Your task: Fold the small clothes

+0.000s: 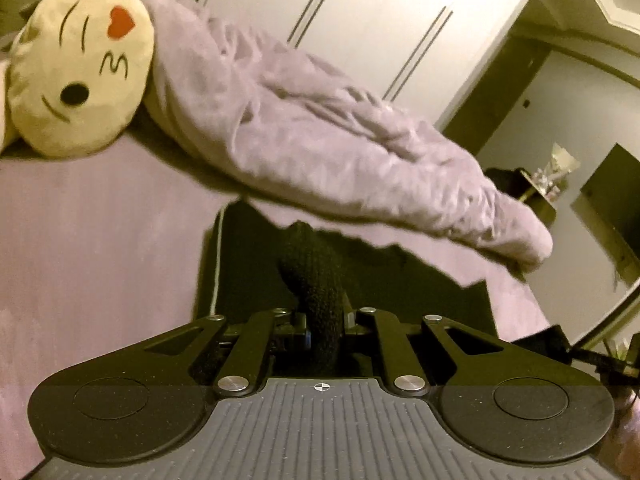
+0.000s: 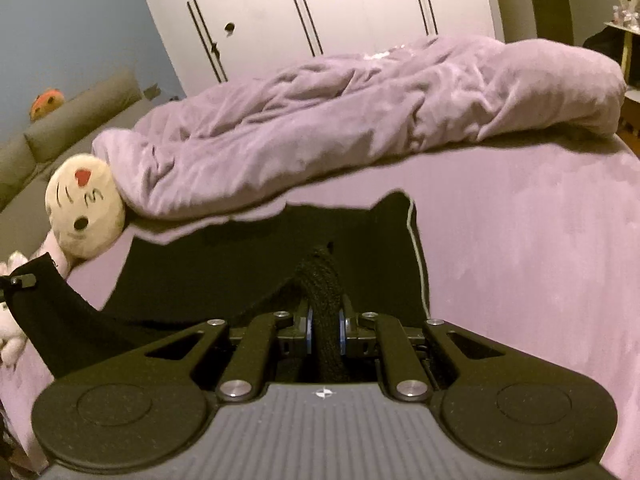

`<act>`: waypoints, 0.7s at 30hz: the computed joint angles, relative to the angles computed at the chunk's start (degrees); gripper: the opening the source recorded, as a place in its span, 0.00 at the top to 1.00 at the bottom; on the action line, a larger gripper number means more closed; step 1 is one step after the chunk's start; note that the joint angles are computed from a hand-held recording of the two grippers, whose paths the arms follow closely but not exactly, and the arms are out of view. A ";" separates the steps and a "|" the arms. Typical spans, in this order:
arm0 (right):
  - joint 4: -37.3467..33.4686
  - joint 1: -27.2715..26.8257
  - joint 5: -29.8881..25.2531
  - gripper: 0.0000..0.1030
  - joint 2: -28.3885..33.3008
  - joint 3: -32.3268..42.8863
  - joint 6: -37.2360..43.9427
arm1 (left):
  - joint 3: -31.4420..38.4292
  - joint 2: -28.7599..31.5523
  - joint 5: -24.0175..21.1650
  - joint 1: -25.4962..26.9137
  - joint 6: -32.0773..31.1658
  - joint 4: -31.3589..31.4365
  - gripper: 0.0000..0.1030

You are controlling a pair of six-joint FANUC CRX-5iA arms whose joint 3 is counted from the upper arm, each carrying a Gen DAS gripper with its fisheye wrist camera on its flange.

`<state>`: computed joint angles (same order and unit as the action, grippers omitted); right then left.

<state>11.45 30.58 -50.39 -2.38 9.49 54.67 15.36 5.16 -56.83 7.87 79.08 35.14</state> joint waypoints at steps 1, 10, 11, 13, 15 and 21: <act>0.25 -0.33 -0.12 0.90 0.91 1.20 -0.02 | 1.53 0.93 0.17 -0.13 0.39 -0.44 0.88; 3.61 -4.45 2.20 0.90 12.72 11.10 -4.10 | 17.77 14.62 3.78 -3.31 9.61 -9.40 0.87; 4.23 -4.83 2.82 0.90 14.21 12.28 -4.65 | 18.92 15.74 4.35 -3.59 10.52 -10.16 0.87; 6.80 -5.33 3.51 0.90 17.19 14.45 -6.46 | 21.47 18.01 5.37 -4.30 12.39 -12.26 0.86; 8.83 -5.67 3.54 0.90 20.18 16.82 -7.76 | 25.90 20.84 3.69 -5.24 15.39 -17.01 0.85; 9.73 -6.23 0.33 0.89 27.51 23.65 -8.10 | 34.78 27.04 -3.79 -7.14 23.46 -28.26 0.81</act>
<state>21.18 24.36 -50.06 25.13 33.14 46.57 50.13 32.19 -60.62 0.73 102.54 6.88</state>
